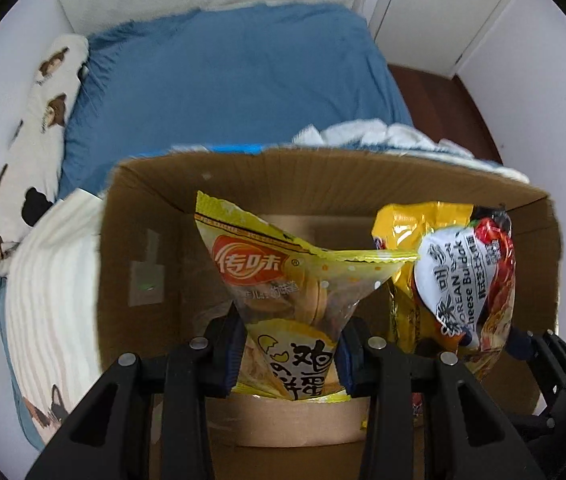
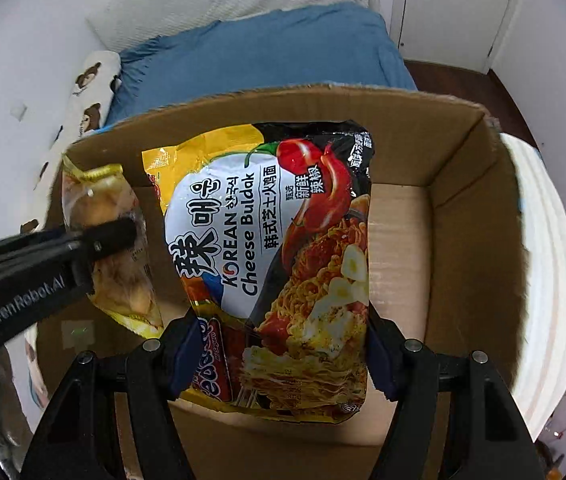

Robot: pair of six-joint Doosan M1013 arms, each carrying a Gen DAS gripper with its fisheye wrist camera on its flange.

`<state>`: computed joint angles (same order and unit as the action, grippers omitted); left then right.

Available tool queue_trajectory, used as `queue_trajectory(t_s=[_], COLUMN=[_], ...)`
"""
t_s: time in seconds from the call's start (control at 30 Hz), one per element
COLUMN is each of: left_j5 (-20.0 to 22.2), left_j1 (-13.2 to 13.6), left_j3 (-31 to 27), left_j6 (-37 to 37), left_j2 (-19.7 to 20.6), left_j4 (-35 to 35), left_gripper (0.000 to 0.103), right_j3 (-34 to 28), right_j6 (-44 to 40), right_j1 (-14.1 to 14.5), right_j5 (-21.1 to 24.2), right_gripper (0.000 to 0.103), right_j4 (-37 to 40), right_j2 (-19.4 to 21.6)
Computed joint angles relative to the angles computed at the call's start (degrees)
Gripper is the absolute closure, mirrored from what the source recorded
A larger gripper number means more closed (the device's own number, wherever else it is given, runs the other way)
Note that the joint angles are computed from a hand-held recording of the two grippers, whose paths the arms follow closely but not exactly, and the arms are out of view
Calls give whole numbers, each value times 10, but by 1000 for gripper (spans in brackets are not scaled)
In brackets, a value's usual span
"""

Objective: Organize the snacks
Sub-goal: 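Carry both packs into the cardboard box and open both grippers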

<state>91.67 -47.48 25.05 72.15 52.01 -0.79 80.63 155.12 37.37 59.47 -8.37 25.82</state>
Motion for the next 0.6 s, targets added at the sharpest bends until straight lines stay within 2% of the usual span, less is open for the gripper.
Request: queue_trajectory(t_s=[0.07,0.13,0.17,0.2,0.23,0.27,0.3,0.33,0.37,0.53,0.6], left_j5=[60,118,132,135,139,142,135,124,111,71,37], left_j1=[3,6,7,6,4,2,2,1,1,1,0], left_j3=[-60,-120,-137,-141,-147,-151,-143,-127,-111,-62,-18], left_j6=[8,5,3,4,7,11,13,15,16,6,3], left_j2=[38,76,86,90,93,95,90,81,72,40,13], left_j4=[-23,-52,-55,-52,-41,-30,-27,-25,-21,-21,-12], left_gripper=[67,68,66,64,58,42,32,16,13,13,13], right_j3=[0,-6,-6,-6,-6,-5,-3,-4,-4,-11,-19], right_j6=[-21,-48,-57,-62,-67,-70,-72,-74,-78,-67,-53], right_j1=[-15,-29,-34,-38,-41,-42,-44,-45,-45,-37,-27], right_j5=[-6,8,11,14,16,14,11,12,13,19,30], right_gripper=[31,30,26,17,12,8,8,8,8,5,5], right_j4=[34,70,84,94,97,100,101,99,96,77,61], right_j2=[11,24,28,32,34,34,34,34,34,30,26])
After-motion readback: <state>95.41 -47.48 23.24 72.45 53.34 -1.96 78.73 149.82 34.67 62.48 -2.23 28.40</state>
